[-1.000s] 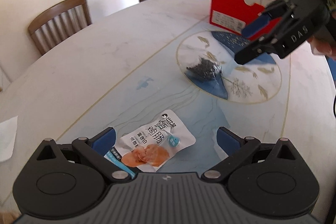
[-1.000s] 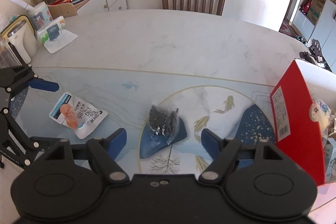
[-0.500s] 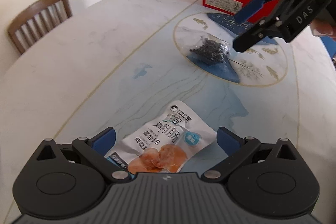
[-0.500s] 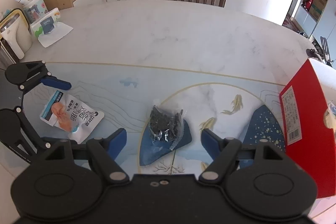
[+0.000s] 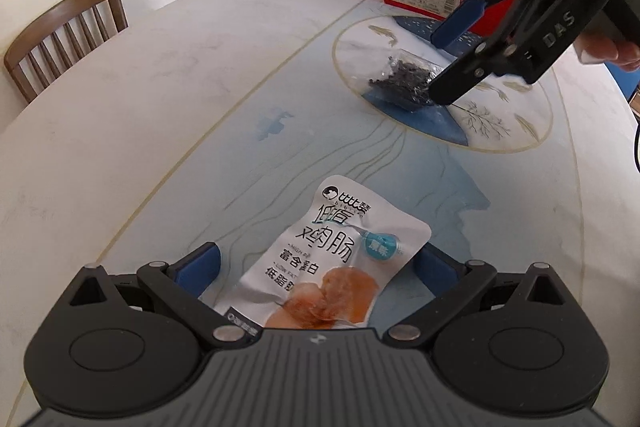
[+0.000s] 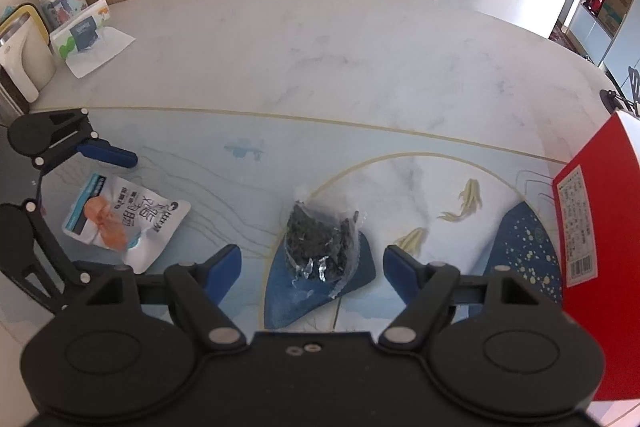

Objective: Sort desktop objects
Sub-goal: 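Close left gripper on the white sausage packet while right gripper moves to the pellet bag, then close right gripper on the clear bag of dark pellets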

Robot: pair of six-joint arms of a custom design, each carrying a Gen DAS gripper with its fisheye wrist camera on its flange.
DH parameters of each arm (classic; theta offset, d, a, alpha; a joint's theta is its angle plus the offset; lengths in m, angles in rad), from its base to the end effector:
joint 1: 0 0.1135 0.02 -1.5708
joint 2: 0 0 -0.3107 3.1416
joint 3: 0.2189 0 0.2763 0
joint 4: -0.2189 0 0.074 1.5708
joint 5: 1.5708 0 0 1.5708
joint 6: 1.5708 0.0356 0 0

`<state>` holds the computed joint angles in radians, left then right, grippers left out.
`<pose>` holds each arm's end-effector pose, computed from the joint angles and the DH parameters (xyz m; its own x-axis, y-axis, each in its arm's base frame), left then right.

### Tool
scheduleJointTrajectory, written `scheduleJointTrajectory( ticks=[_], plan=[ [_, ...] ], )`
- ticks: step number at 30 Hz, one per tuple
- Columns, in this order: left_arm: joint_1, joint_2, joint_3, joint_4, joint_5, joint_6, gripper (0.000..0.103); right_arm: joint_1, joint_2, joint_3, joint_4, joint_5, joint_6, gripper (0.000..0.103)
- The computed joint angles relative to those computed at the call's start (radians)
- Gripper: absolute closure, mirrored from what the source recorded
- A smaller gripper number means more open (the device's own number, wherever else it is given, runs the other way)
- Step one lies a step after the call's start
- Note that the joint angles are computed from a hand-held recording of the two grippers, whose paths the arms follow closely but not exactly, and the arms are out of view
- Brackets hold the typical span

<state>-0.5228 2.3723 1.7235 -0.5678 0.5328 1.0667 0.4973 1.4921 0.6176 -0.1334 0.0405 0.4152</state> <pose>0.4508 -0.2806 0.1163 0.1177 0.8027 -0.5847 0.9930 -0.0921 0.0736 0.2407 0.1290 0.1621 -0.8647 -0.0108 -0.5021 -0.1190 0.9757 0.1839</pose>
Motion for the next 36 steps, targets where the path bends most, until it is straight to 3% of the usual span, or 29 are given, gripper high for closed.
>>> scheduleJointTrajectory(
  ticks=[9,15,17,24,26,33,36],
  plan=[
    [-0.003,-0.015,-0.035,0.053,-0.003,-0.053,0.001,-0.014,0.099,0.031,0.038,-0.004,0.013,0.025],
    [0.003,-0.044,-0.082,0.092,0.010,-0.077,0.023,-0.014,0.135,0.043,0.054,0.007,0.014,0.026],
    [0.004,-0.056,-0.104,0.112,0.012,-0.083,0.036,-0.014,0.147,0.046,0.060,0.011,0.019,0.027],
    [-0.001,-0.086,-0.166,0.175,0.001,-0.138,0.040,-0.019,0.180,0.053,0.072,0.008,0.039,0.029],
    [-0.004,-0.092,-0.178,0.191,-0.008,-0.156,0.040,-0.018,0.181,0.050,0.077,0.017,0.040,0.032],
    [-0.029,-0.118,-0.218,0.233,-0.068,-0.238,0.041,-0.027,0.168,0.029,0.103,0.037,0.046,0.062],
    [-0.041,-0.128,-0.235,0.252,-0.099,-0.278,0.041,-0.029,0.154,0.010,0.114,0.029,0.047,0.066]
  ],
)
